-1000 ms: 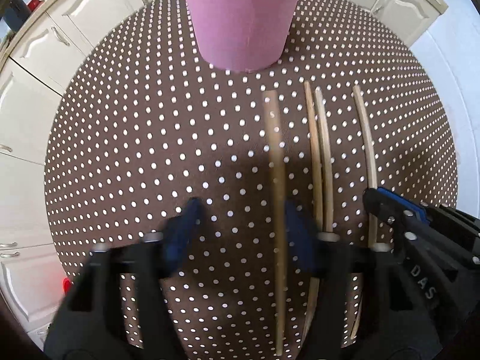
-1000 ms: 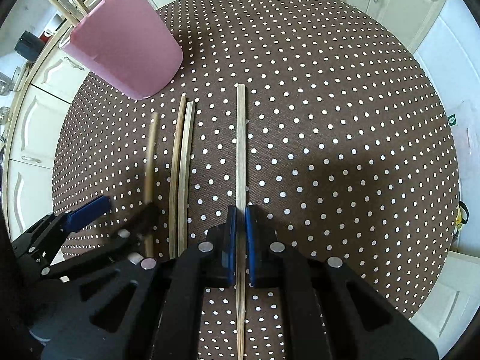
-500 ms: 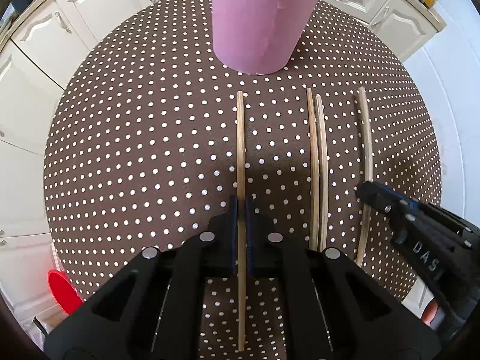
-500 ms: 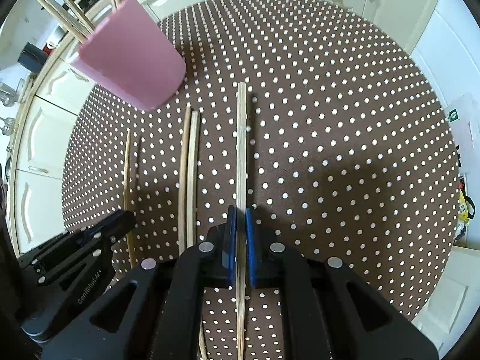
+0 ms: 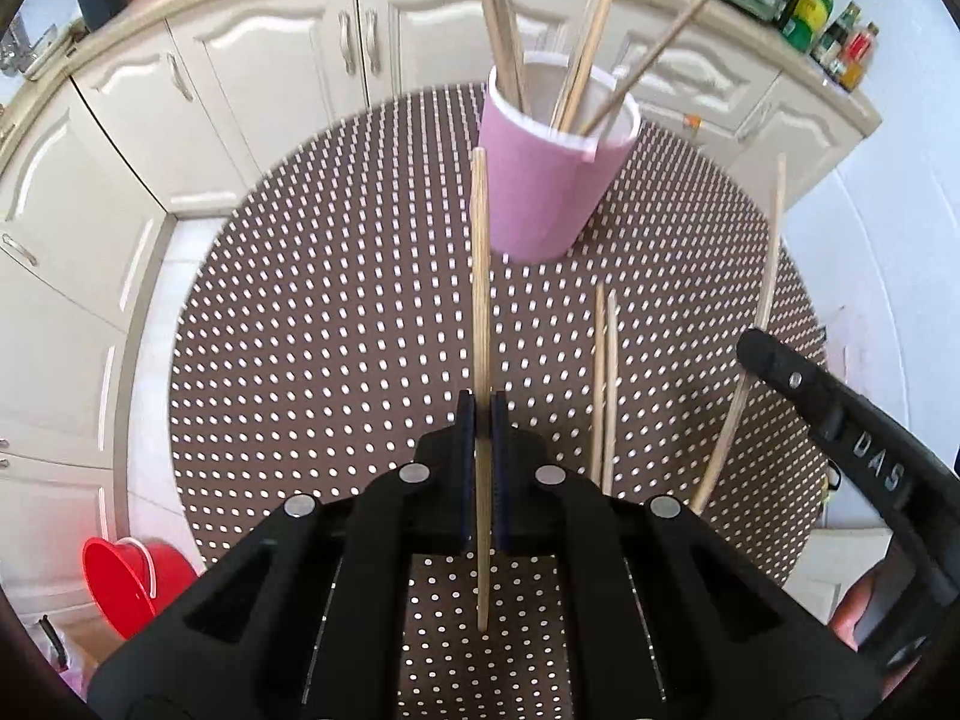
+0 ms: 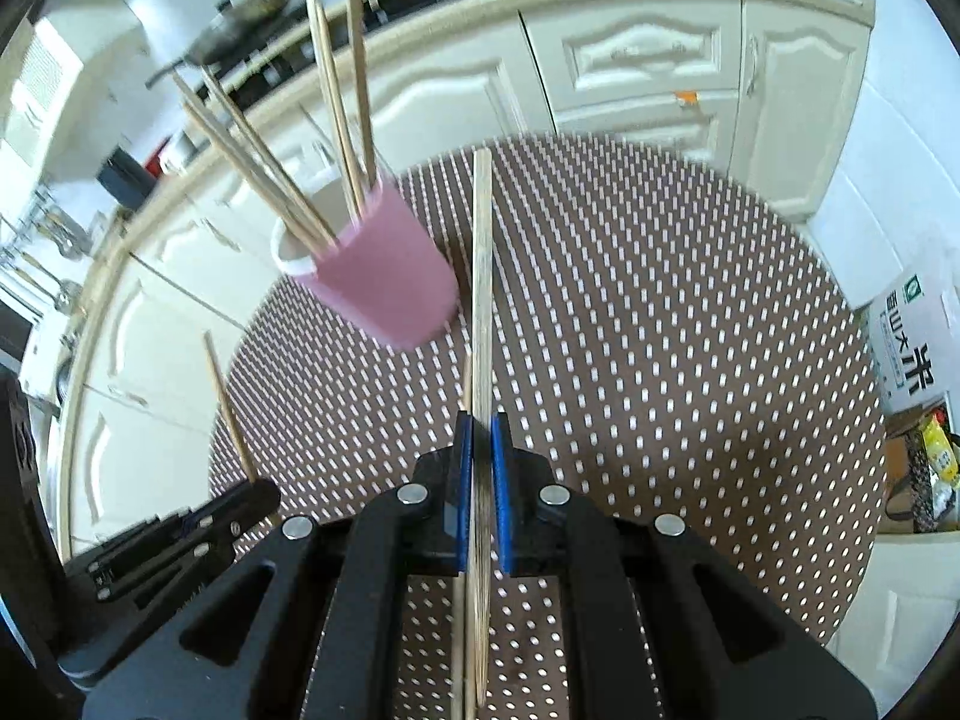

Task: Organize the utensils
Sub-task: 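Lift both held chopsticks upright and carry them toward the pink cup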

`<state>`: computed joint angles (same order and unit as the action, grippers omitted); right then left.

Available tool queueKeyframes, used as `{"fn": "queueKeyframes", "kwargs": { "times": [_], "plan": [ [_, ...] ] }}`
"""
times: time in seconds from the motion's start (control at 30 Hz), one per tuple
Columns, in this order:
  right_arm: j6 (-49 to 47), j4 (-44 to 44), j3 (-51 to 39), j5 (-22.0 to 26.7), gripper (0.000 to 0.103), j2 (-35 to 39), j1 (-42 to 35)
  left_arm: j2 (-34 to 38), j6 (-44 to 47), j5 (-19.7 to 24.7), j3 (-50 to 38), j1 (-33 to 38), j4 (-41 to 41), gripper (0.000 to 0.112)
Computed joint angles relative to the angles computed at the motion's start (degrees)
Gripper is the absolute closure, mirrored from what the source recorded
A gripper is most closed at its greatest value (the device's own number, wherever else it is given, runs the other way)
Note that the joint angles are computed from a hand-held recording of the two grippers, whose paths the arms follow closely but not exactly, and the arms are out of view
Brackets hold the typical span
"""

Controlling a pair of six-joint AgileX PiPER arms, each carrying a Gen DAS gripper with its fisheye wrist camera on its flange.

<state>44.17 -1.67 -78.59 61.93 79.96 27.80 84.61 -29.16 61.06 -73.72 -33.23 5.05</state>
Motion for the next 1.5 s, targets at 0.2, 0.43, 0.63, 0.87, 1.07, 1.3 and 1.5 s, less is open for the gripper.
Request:
{"fn": "queueKeyframes", "kwargs": {
  "times": [0.2,0.43,0.63,0.87,1.07,1.3,1.5],
  "plan": [
    [-0.67,-1.39,-3.46,-0.39,0.098,-0.37,-0.38,-3.01,-1.52,2.08,-2.73,-0.24,3.48,0.107],
    [-1.91,-2.34,-8.01,0.64,0.098,0.65,-1.17,-1.09,-2.66,2.18,-6.75,-0.22,6.65,0.107],
    [-3.72,-2.03,-11.41,1.13,0.098,0.05,-2.52,-1.70,-4.92,2.09,-7.40,-1.64,9.55,0.107],
    [-6.10,-2.01,-16.39,1.76,0.098,0.04,-3.91,-2.62,-6.30,2.71,-10.29,-3.53,13.05,0.107],
    [-7.05,-2.76,-20.18,2.56,0.098,1.27,-3.80,-2.72,-5.82,3.19,-14.43,-4.26,14.45,0.107],
    [-8.25,-2.41,-24.67,2.83,0.098,3.32,-4.40,-1.94,-3.02,3.98,-19.93,-3.00,12.52,0.107],
    [-9.38,-2.18,-27.55,2.88,0.098,5.14,-5.06,-0.81,-1.07,4.59,-24.71,-1.00,10.95,0.107]
  ]
}}
